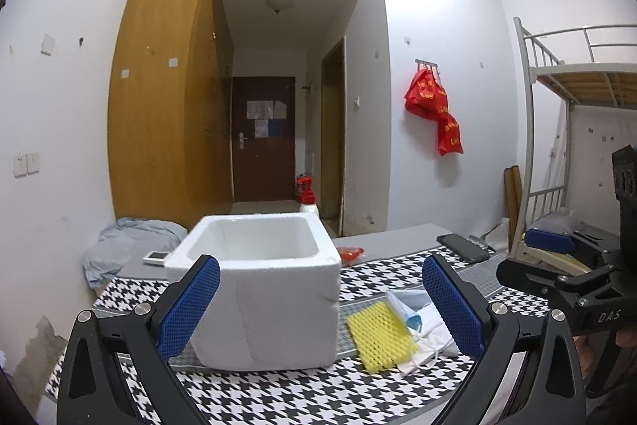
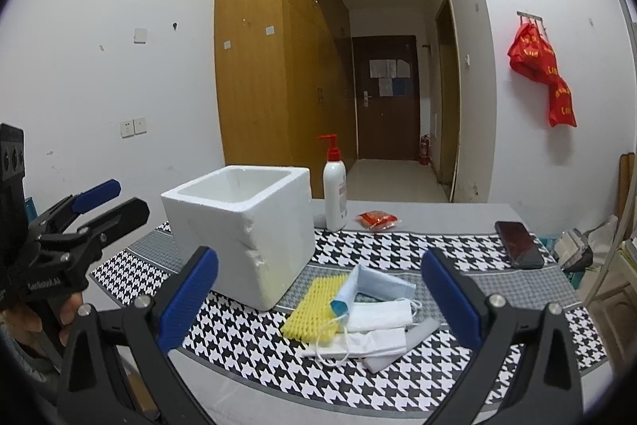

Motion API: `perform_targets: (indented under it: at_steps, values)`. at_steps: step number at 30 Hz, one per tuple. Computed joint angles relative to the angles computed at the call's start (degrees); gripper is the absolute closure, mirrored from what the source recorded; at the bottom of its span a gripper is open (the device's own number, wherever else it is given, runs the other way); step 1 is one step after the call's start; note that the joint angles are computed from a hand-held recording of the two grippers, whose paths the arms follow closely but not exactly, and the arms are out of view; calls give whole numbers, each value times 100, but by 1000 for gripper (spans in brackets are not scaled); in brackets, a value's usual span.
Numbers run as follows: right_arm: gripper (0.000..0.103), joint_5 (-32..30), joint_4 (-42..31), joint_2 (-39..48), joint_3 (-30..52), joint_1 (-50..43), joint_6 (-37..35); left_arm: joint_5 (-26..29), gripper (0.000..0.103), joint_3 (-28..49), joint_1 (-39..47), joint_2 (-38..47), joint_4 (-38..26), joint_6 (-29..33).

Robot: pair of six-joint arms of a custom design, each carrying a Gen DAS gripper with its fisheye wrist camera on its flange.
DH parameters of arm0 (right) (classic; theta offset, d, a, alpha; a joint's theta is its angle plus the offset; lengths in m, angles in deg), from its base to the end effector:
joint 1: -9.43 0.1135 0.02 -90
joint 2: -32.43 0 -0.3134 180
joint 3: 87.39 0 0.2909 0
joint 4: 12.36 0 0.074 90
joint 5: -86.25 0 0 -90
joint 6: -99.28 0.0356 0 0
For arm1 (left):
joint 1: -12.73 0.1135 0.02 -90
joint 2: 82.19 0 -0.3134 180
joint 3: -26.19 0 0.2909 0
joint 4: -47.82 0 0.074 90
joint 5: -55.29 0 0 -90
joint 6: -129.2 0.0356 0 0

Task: Organize soft objects
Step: 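Withdraw both grippers from the box toward the yellow net and masks, then move the left gripper onto the yellow foam net and close it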

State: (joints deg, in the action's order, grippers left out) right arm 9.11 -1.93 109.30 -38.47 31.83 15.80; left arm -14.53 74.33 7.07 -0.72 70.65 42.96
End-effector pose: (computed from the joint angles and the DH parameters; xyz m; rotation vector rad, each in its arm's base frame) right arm 0.2891 0.1106 0.2496 -0.1050 1.8680 0.1378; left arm 0.3194 -0.0440 0.2440 0.3985 1.7085 -0.3327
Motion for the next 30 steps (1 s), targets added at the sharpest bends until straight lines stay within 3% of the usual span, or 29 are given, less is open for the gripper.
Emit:
perform_targets:
  at_steps: [11, 30]
  values:
    - [0, 9, 89, 126, -179, -201, 113, -51, 1, -12, -262, 385, 84, 168]
    - [0, -646, 439, 791, -263, -853, 274, -232, 1, 390, -726, 1288, -212, 229]
